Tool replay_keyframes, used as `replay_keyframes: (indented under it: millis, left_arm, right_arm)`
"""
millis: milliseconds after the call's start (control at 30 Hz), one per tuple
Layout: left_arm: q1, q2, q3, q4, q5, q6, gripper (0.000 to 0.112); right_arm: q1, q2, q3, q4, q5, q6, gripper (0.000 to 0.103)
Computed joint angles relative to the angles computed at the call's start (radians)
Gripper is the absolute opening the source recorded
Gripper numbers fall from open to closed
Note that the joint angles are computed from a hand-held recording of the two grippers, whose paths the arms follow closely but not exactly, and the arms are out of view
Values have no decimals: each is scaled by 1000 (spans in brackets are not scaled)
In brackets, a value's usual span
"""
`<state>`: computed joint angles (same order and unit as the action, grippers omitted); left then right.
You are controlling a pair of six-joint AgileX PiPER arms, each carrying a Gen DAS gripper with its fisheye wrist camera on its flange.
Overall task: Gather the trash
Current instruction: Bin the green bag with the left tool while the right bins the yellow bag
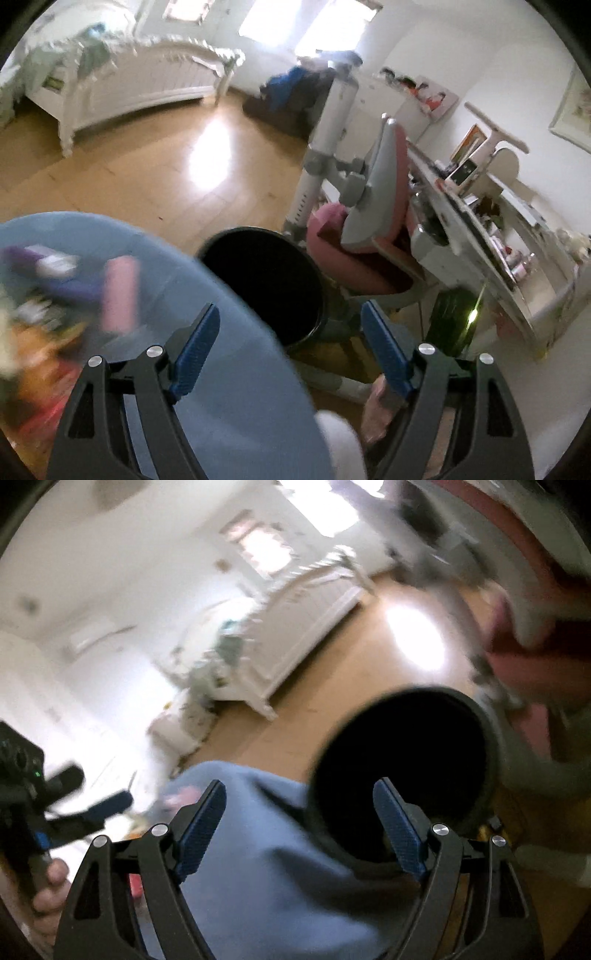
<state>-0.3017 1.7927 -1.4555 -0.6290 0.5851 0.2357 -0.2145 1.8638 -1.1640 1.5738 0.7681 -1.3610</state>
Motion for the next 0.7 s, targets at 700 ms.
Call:
replay_keyframes:
  millis: [700]
  left_arm:
    - [902, -470, 663, -330, 108, 875, 79]
  right_arm:
    - [988, 63, -317, -1280, -265, 1135, 49]
